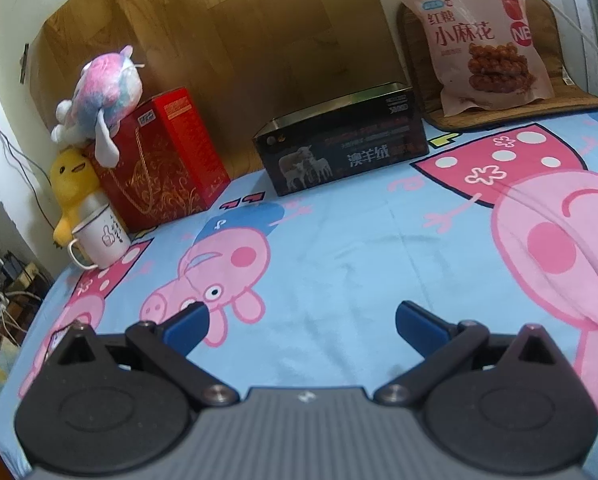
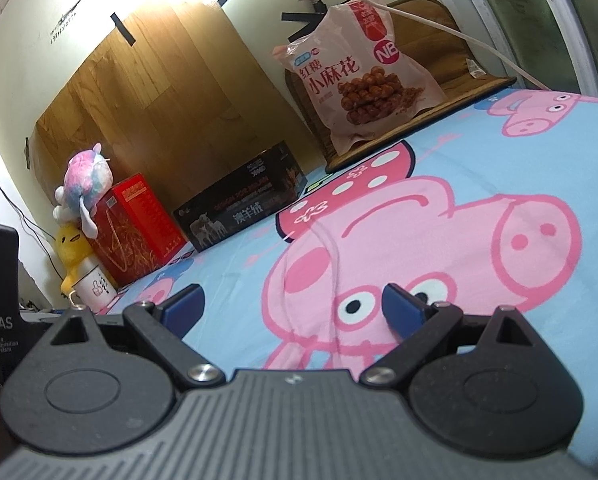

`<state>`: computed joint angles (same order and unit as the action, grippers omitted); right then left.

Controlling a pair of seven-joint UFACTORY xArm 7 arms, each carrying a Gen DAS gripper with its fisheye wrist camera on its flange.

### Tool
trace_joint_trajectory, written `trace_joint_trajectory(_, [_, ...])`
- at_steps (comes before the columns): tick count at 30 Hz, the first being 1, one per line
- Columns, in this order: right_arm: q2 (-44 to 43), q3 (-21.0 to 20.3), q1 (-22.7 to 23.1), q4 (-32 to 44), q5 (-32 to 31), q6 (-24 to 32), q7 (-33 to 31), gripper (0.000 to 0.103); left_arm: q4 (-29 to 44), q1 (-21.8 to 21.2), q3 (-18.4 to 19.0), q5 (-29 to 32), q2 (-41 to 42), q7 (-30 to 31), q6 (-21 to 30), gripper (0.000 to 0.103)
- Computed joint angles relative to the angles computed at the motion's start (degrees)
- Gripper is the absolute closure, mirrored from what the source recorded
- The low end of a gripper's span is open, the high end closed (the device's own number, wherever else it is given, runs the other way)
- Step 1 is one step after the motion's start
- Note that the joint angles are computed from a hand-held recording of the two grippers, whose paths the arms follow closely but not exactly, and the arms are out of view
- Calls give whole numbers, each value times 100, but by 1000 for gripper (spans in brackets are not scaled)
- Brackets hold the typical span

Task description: Organize snacks

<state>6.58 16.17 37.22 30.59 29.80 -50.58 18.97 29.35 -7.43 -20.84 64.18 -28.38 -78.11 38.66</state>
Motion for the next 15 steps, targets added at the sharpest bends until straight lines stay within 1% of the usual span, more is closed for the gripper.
trace_joint_trajectory(7, [33, 36, 129, 182, 290, 184, -391, 6, -192, 143, 178, -19, -193, -15, -339, 0])
trace_joint_trajectory(10, [64, 43, 194, 279, 433, 259, -582, 6, -355, 285, 246, 125, -369, -98, -715, 0])
trace_joint_trajectory(12, [83, 45, 237, 348, 532, 312, -725, 6, -439, 384, 335, 73, -452, -52, -990, 0])
trace_joint_trajectory(15, [132, 54, 322, 458, 720, 362, -965, 6, -495, 583, 361, -31, -470, 104, -1291, 0])
